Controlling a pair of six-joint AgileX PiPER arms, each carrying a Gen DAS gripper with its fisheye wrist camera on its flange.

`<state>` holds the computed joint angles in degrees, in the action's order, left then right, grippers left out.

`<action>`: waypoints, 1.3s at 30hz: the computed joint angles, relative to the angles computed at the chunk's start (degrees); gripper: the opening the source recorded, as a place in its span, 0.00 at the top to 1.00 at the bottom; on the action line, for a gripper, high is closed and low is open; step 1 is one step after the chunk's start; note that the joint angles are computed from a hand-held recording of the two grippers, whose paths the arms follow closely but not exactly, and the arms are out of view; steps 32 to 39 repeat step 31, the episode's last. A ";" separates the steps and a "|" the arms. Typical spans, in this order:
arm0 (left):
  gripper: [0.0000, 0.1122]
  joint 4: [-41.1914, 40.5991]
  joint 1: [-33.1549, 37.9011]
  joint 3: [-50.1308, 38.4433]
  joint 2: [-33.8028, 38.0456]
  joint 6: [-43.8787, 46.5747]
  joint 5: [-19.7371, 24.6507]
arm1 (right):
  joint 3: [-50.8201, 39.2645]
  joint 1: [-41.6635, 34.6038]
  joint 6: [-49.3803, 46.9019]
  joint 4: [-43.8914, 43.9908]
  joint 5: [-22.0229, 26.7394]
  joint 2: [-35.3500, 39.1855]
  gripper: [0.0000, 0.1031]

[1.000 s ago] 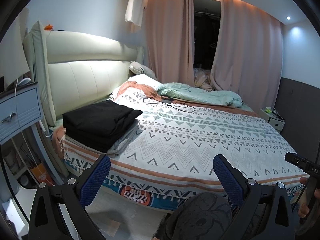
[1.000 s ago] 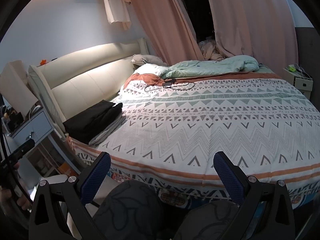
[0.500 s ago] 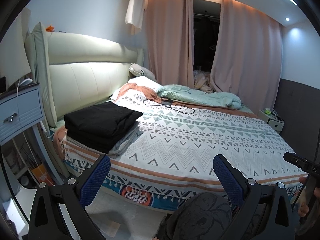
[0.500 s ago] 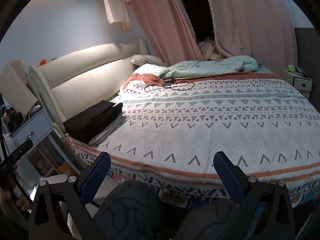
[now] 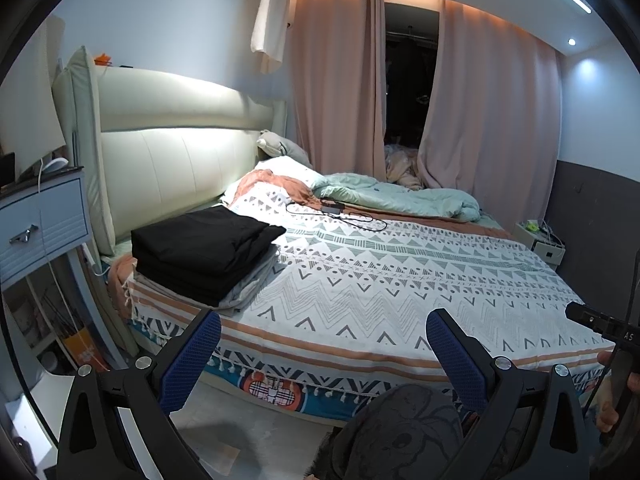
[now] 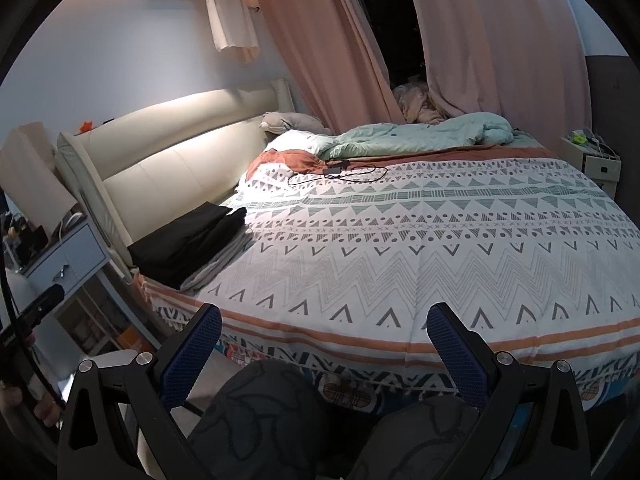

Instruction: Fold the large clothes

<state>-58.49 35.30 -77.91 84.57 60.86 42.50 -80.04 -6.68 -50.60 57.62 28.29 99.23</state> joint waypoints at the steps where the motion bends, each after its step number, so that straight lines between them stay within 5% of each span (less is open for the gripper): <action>1: 0.09 -0.25 0.29 0.04 -0.06 0.20 0.23 | 0.08 0.22 0.31 -0.32 -0.11 -0.20 0.00; 18: 0.09 -3.30 3.22 2.08 -2.43 4.22 4.07 | 2.56 0.92 1.26 -1.51 -0.79 -2.71 0.00; 39: 0.09 -0.55 0.06 -0.23 -0.44 -0.45 -1.20 | -1.60 -0.05 4.43 -5.50 2.26 -0.69 0.00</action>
